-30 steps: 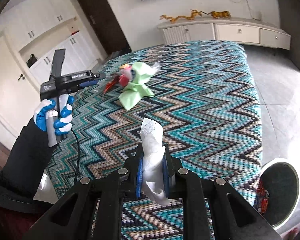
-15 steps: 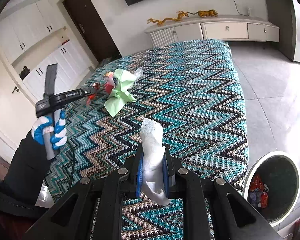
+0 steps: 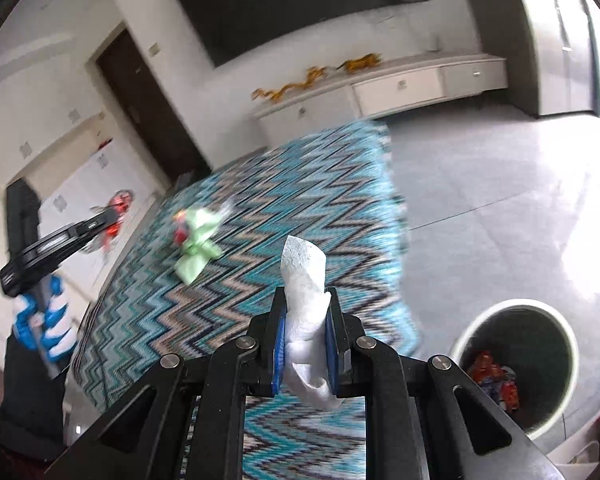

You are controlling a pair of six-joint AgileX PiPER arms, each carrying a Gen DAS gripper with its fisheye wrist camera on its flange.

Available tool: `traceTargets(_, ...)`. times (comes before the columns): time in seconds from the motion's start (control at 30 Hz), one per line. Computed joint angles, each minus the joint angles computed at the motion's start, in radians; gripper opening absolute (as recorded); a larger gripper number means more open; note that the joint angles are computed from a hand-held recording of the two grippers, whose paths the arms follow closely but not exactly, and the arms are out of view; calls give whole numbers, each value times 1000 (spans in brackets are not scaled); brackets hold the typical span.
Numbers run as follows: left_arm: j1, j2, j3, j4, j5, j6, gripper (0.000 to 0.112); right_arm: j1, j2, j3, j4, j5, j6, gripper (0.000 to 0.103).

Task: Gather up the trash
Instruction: 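Carry the plastic wrapper and tissue over the white bin and open both tools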

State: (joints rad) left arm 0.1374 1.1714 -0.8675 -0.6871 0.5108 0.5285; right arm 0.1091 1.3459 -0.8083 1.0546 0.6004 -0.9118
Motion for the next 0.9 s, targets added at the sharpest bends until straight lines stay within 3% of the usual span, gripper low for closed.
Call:
traceTargets(0.17, -324, 92, -123, 232, -42, -291, 6, -203, 27, 14, 69, 43, -99, 18)
traceTargets(0.37, -628, 385, -392, 455, -5, -546, 7, -381, 138, 3, 110, 51, -169, 21)
traceTargets(0.6, -771, 737, -747, 522, 127, -618, 8, -500, 298, -54, 133, 20, -187, 24)
traceTargets(0.63, -782, 778, -795, 526, 143, -628, 8, -512, 323, -65, 135, 11, -183, 27)
traceTargets(0.7, -797, 869, -912, 506, 190, -618, 8, -527, 353, -80, 136, -6, -173, 43)
traceTargets(0.77, -807, 949, -1020, 473, 245, -602, 10, -544, 370, -86, 136, -27, -166, 48)
traceTargets(0.83, -808, 1011, -1108, 439, 294, -590, 16, -557, 377, -83, 139, -37, -159, 51)
traceTargets(0.9, -811, 1044, -1155, 431, 313, -599, 35, -566, 375, -75, 140, -49, -155, 51)
